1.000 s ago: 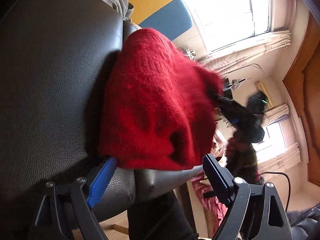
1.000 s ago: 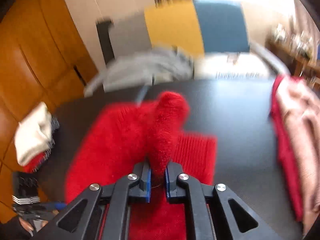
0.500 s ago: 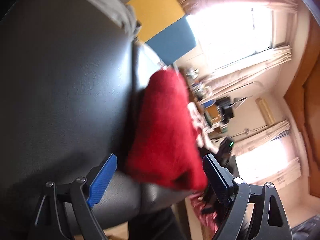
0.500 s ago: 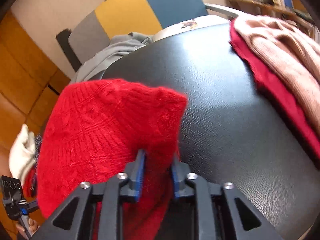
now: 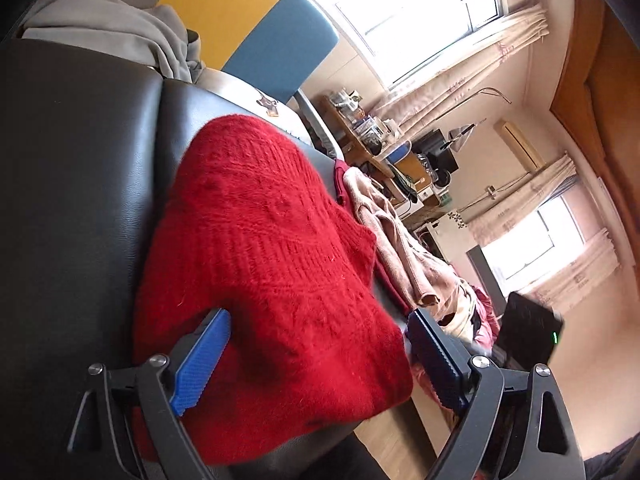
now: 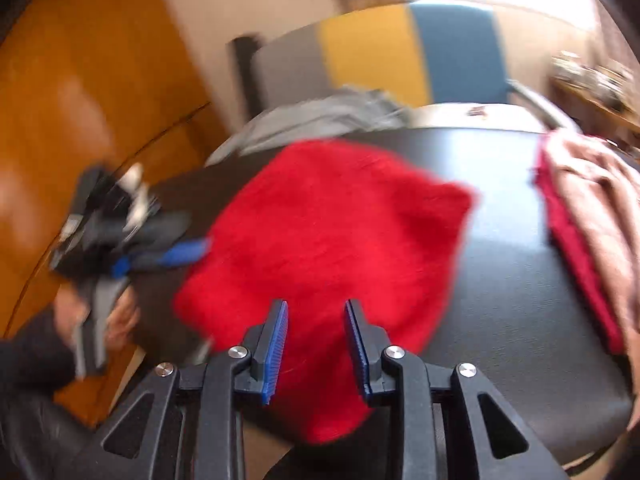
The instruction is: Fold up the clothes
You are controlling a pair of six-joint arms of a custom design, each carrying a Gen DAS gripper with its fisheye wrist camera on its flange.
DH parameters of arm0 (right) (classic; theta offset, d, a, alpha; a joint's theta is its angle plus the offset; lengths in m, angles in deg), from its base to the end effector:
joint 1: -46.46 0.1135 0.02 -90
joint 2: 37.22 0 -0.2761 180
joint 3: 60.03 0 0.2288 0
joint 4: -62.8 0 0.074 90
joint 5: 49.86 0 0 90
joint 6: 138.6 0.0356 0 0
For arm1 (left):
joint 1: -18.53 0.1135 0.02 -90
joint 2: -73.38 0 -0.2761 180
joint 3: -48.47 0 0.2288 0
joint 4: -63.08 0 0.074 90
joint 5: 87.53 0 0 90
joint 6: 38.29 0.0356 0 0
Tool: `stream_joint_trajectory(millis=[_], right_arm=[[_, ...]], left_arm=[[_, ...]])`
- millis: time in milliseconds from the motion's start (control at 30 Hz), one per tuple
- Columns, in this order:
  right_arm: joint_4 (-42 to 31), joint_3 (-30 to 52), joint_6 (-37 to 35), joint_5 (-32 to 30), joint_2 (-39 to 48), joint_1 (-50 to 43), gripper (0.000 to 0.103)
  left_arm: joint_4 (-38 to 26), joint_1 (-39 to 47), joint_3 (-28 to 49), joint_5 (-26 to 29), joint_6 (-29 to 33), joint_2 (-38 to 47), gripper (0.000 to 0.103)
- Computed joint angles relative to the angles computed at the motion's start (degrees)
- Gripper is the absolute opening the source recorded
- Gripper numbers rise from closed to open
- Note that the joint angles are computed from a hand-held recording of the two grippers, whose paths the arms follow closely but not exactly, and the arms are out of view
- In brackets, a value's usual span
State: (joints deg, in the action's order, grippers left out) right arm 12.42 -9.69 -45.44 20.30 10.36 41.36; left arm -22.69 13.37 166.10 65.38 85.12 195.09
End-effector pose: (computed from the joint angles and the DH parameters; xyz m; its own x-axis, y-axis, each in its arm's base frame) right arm 0.1353 0.0001 0.2489 -0.7426 0.1183 -0.6592 -0.1035 0.9522 0.2875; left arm 0.3891 -0.0670 0.2419 -0.8075 0.3247 -0.4924 0.5845 0.3289 -0.7417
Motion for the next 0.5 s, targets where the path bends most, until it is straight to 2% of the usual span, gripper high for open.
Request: stream_joint_trajectory(millis=[100, 167, 233, 300, 333, 400, 467, 500], right_arm=[[0.05, -2.24, 2.63, 10.15, 3.7, 11.72, 0.025], [-0.27, -5.24, 3.43, 13.79, 4.82, 12.64, 0.023], [-1.2, -7.24, 2.66, 8.3, 1.44, 6.57, 0.022], [-2.93, -7.65, 2.08, 6.59, 0.4, 3.9, 0.022], [-2.89, -7.78, 2.08, 7.71, 0.49, 4.95, 0.022], [-3.51, -7.37, 2.52, 9.38, 0.58, 6.65, 0.022], [-4.47, -6.76, 2.5, 6.32, -0.06, 3.26, 0.022], [-5.02, -6.49, 2.37, 4.16, -0.57, 0.88, 0.022]], left_arm=[[-1.15, 0.11, -0.8, -0.03, 1.89, 0.25, 0.093], [-1.5, 0.14, -2.56, -1.88, 5.41, 0.27, 0.094], [-1.81, 0.79, -4.45, -2.84, 8.64, 0.85, 0.092], [-1.78, 1.62, -6.19, -3.3, 10.54, 0.53, 0.087], [-2.57, 2.02, -6.52, -3.65, 11.38, 0.14, 0.087], [-6.93, 2.91, -5.65, -4.01, 14.21, -0.37, 0.087], [-12.4, 4.03, -4.44, -3.0, 19.09, -0.15, 0.087], [-12.5, 4.57, -4.9, -3.52, 19.62, -0.51, 0.087]])
